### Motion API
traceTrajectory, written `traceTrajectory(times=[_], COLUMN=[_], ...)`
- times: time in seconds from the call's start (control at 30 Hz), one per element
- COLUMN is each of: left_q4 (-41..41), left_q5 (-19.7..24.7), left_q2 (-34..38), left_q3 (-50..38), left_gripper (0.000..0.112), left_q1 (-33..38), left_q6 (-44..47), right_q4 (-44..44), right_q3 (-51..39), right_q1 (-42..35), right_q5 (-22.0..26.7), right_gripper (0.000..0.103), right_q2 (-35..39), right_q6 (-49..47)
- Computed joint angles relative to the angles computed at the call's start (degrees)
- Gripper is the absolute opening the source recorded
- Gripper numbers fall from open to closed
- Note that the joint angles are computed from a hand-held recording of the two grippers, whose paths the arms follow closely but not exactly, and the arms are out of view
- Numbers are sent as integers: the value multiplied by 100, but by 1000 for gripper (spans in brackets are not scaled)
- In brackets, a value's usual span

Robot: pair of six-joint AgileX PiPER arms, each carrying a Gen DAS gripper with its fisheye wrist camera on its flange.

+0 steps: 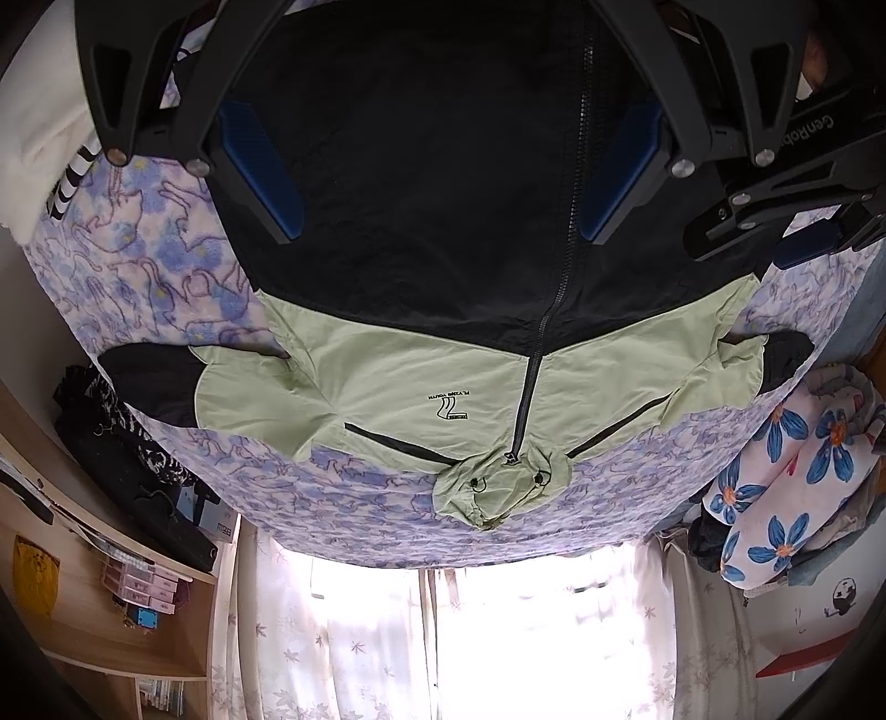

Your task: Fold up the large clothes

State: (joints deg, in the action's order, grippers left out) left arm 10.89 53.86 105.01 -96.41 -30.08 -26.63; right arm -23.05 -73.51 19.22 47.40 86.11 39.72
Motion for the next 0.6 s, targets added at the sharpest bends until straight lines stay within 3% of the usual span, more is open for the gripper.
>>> traceTrajectory(times=[0.6], left_q4=[-62], left_q5=[41], left_q2=[52], left_q3=[-75], left_gripper=[85], left_q1=[65], left_q6=[79], right_q4=[-33], right_q3=[-83], right_q1=[27], right_q5=[37], right_gripper=[101], right_q2=[86], right_q6=[19])
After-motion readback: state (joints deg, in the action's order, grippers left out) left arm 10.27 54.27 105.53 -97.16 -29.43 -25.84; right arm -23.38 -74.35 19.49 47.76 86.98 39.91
